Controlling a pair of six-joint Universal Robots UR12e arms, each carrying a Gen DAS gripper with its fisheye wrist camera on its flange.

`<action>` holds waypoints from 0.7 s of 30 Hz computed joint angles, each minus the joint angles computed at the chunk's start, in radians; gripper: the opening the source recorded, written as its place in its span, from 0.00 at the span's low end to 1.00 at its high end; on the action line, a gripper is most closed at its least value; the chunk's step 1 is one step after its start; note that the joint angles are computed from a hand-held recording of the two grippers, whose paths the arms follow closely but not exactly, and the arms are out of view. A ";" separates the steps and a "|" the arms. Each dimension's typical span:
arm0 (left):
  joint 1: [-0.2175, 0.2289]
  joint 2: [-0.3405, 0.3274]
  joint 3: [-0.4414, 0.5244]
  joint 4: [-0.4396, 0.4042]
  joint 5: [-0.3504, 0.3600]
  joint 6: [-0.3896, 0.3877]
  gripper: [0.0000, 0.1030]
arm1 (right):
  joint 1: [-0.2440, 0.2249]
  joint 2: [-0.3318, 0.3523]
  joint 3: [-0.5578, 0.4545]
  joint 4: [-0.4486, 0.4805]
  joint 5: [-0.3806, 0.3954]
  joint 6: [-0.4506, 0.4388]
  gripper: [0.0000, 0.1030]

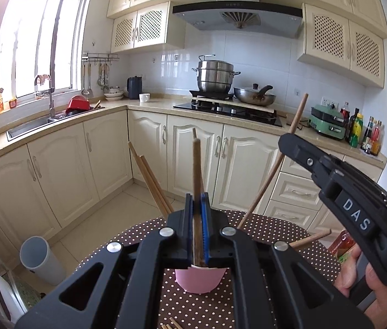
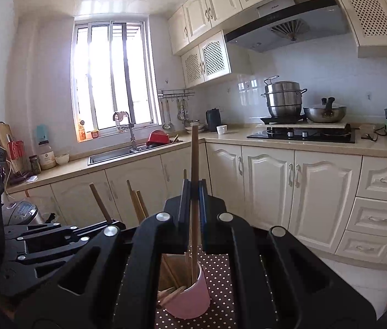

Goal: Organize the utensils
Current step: 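Open the left gripper over the cup while the right gripper drops its chopstick in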

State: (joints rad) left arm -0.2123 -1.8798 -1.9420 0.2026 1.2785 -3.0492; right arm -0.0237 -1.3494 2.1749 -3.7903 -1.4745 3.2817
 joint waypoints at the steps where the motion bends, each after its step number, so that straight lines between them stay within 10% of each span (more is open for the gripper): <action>1: 0.000 0.002 0.000 -0.007 -0.005 0.005 0.06 | -0.001 -0.001 0.001 0.004 0.003 -0.001 0.06; 5: 0.001 0.009 -0.004 -0.005 -0.002 0.003 0.14 | -0.007 -0.005 0.005 0.024 0.015 0.004 0.06; 7: 0.005 0.013 -0.008 0.008 -0.001 -0.016 0.39 | -0.007 -0.007 0.007 0.035 0.019 0.004 0.06; 21: 0.024 0.046 -0.045 0.052 0.018 -0.050 0.56 | -0.007 -0.046 0.027 0.111 0.059 -0.002 0.08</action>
